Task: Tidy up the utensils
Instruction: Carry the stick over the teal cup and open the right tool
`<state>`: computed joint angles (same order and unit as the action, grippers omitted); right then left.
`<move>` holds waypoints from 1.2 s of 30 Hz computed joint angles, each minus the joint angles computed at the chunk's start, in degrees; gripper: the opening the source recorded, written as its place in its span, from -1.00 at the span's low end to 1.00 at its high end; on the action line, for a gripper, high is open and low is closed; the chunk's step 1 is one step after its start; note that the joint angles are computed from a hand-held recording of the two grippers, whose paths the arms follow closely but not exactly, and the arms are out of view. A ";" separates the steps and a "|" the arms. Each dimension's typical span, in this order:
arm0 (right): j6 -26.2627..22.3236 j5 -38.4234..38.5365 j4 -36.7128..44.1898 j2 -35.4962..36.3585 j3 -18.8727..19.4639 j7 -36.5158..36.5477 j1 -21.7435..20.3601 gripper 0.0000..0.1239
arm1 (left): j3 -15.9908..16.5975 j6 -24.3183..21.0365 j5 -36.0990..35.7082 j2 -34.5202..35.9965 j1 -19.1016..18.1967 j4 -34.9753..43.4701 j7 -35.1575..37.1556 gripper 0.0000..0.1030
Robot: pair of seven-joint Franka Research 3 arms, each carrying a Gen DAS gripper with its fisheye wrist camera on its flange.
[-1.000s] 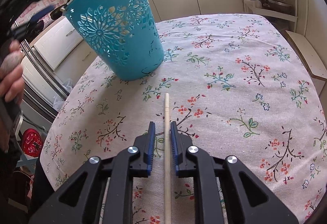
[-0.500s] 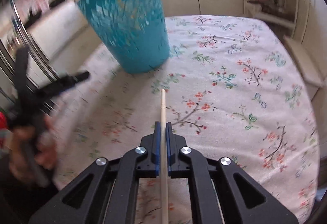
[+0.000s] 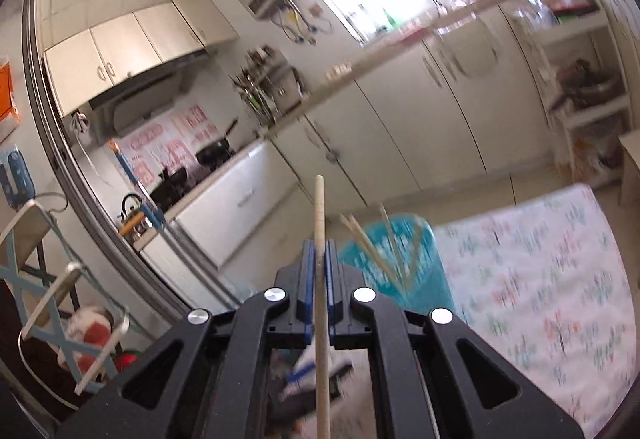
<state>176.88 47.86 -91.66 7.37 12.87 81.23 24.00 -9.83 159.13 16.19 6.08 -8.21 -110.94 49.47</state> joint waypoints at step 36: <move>-6.83 -64.46 -7.77 -0.50 -20.00 56.87 13.29 -0.40 | 0.17 1.16 -0.89 -0.01 -0.08 -0.36 -0.61 0.64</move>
